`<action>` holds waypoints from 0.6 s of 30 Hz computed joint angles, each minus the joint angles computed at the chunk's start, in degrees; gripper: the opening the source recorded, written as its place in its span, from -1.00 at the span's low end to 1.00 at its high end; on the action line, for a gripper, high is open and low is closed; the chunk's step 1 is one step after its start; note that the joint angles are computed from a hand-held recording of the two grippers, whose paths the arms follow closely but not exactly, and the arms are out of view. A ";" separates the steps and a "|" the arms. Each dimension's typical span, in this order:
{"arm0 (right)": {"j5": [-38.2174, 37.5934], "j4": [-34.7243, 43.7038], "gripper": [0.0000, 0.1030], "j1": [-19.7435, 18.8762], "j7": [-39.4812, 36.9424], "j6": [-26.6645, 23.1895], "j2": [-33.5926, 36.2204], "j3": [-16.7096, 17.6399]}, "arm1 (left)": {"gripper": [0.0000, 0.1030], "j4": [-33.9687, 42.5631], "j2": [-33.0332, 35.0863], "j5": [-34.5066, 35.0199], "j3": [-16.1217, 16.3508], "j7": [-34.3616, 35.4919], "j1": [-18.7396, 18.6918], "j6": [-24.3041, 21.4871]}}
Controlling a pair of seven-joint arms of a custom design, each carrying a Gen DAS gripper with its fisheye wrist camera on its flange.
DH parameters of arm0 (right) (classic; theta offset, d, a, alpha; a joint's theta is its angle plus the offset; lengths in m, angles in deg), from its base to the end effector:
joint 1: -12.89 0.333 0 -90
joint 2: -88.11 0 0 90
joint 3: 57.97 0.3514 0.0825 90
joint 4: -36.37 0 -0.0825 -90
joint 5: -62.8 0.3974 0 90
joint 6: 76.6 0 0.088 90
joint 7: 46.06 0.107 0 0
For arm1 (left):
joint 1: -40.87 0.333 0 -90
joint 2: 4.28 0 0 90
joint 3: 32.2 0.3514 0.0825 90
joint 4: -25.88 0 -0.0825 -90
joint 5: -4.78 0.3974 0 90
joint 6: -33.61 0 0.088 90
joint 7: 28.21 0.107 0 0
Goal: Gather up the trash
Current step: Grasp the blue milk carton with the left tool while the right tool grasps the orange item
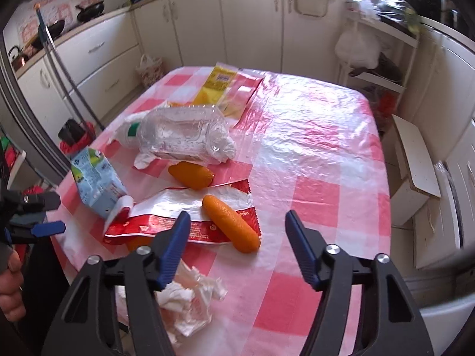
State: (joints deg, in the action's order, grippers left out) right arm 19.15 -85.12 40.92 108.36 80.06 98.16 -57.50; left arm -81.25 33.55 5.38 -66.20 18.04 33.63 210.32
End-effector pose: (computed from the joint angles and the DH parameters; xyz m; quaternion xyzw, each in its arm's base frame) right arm 0.5260 0.3155 0.3954 -0.6801 0.6704 -0.2121 0.2076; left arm 0.5752 -0.4219 0.3023 0.7407 -0.5723 0.3259 0.1328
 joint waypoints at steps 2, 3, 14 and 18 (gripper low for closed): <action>1.86 0.69 0.05 -0.54 -2.88 0.58 1.38 0.34 | 0.80 2.21 2.24 -0.98 -0.42 -1.06 -0.18 0.00; 2.77 1.12 -0.01 -0.59 -4.07 0.74 2.08 0.28 | 0.80 3.05 3.13 -1.24 -0.61 -1.43 -0.23 0.38; 9.58 0.78 -0.61 1.80 -10.08 6.65 4.71 -3.12 | 0.21 16.77 8.32 0.07 9.20 -8.27 -10.60 -4.40; 9.74 0.25 -0.66 2.80 -10.31 8.14 4.53 -4.27 | -0.04 18.83 9.35 0.73 8.84 -6.81 -10.15 -4.42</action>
